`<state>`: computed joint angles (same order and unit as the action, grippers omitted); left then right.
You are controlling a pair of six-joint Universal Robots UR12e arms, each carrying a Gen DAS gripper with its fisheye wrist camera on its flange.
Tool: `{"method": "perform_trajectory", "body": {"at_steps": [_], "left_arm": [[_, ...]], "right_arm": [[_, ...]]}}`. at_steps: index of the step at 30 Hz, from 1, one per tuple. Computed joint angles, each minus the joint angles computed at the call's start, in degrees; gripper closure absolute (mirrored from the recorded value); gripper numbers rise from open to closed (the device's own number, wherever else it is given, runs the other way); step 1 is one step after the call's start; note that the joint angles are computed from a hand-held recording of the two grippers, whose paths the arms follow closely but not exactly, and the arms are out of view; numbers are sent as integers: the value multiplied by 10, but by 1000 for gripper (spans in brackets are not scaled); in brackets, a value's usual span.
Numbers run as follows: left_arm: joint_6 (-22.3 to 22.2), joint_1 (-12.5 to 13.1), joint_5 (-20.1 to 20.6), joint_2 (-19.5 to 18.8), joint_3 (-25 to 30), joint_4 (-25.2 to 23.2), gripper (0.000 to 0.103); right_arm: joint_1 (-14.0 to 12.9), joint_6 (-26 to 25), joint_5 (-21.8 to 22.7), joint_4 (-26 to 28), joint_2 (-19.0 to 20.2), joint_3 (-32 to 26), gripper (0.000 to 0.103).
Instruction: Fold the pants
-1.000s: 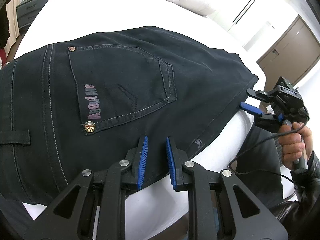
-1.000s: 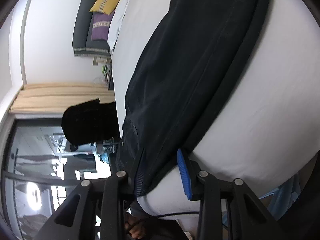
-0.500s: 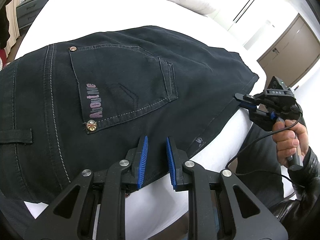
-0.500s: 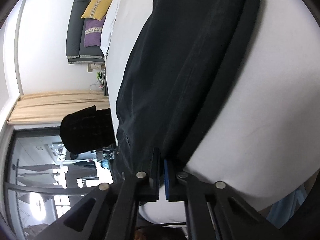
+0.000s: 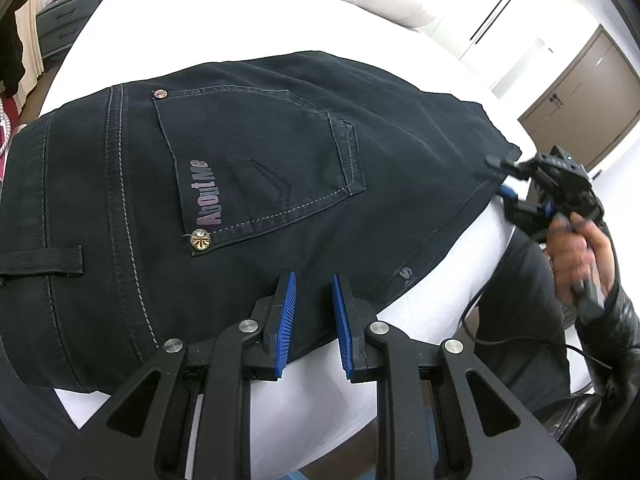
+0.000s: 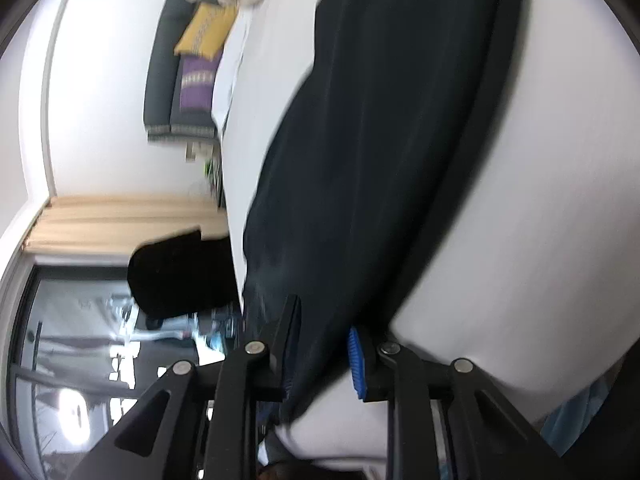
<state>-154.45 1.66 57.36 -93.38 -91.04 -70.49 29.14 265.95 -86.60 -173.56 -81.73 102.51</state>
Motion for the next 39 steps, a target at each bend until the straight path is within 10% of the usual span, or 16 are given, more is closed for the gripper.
{"method": "perform_trajectory", "body": {"at_steps": [4,15,20,24,26,32,36,39], "left_arm": [[-2,-1,2,-1,0,1,84],[-8,-4,7,-4,4,1,84],[-10,-5,11,-4,4,1,84],[-12,-10,26,-1,11,2,84],[-14,-14,33,0,18,13,84],[-50,-37,-10,-41,80,62,84],[-46,-69,-3,-96,137,57,84],[-70,-78,10,-131,161,40,84]], "right_arm": [[-10,21,-25,4,-21,30,101],[-20,7,-66,-5,-36,43,85],[-34,35,-102,-8,-68,83,96],[-15,60,-215,92,-122,93,64],[-13,6,-230,122,-130,76,64],[-48,-218,21,148,-42,-45,90],[-81,-212,150,210,22,-100,92],[-102,-211,166,249,43,-110,97]]}}
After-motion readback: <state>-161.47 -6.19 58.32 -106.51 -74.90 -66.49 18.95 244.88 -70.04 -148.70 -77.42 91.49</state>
